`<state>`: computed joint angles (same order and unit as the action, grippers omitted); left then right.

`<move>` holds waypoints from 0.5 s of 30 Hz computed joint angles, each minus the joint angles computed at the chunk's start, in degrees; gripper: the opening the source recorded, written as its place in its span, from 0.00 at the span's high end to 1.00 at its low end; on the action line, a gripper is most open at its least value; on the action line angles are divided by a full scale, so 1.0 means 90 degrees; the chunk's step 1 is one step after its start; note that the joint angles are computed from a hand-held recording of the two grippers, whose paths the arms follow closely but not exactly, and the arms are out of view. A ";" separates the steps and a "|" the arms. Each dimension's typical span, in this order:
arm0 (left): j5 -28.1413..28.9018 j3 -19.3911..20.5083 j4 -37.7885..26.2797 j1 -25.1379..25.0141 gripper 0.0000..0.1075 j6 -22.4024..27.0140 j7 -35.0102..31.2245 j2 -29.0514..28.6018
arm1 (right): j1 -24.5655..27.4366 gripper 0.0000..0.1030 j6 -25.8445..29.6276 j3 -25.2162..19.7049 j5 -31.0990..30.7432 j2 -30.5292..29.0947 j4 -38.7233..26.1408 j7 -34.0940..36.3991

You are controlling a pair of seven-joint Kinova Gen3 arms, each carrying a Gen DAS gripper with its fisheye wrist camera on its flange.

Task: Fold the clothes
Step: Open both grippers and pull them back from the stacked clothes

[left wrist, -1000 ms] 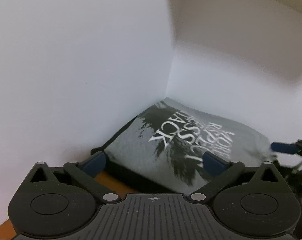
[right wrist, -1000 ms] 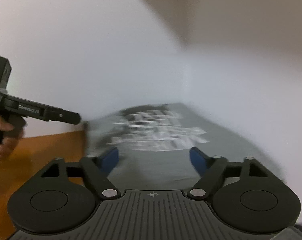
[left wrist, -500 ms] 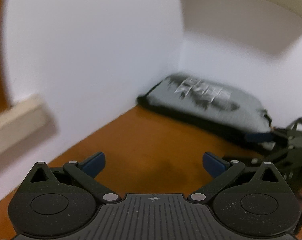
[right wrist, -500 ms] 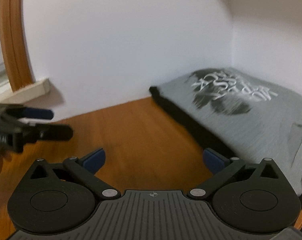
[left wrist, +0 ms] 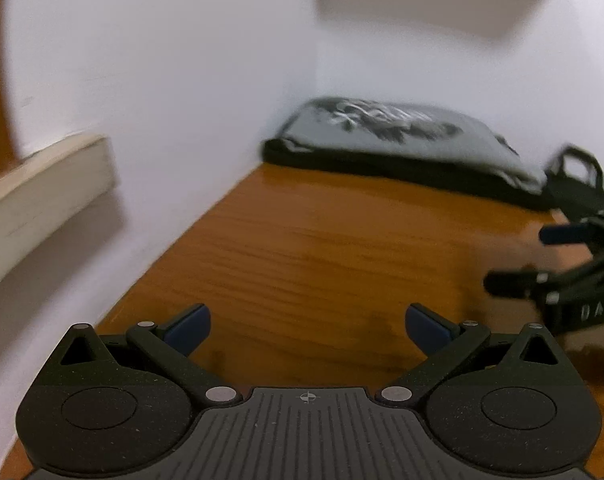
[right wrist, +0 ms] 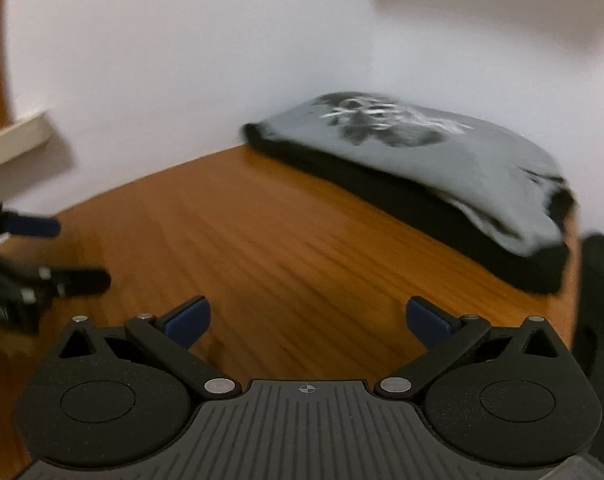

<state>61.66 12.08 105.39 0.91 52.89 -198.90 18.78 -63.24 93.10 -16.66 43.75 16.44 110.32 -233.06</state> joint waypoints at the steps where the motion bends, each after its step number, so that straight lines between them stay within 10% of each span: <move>1: -0.0141 0.0016 -0.0095 0.0012 0.04 0.0071 -0.0040 0.0066 | -0.0031 0.00 0.0145 0.0037 -0.0116 0.0116 -0.0169 -0.0147; 15: -0.1073 0.0142 -0.0744 0.0062 0.04 0.0760 0.0098 0.0480 | -0.0441 0.00 0.1690 0.0772 -0.1553 0.1535 -0.2573 -0.1234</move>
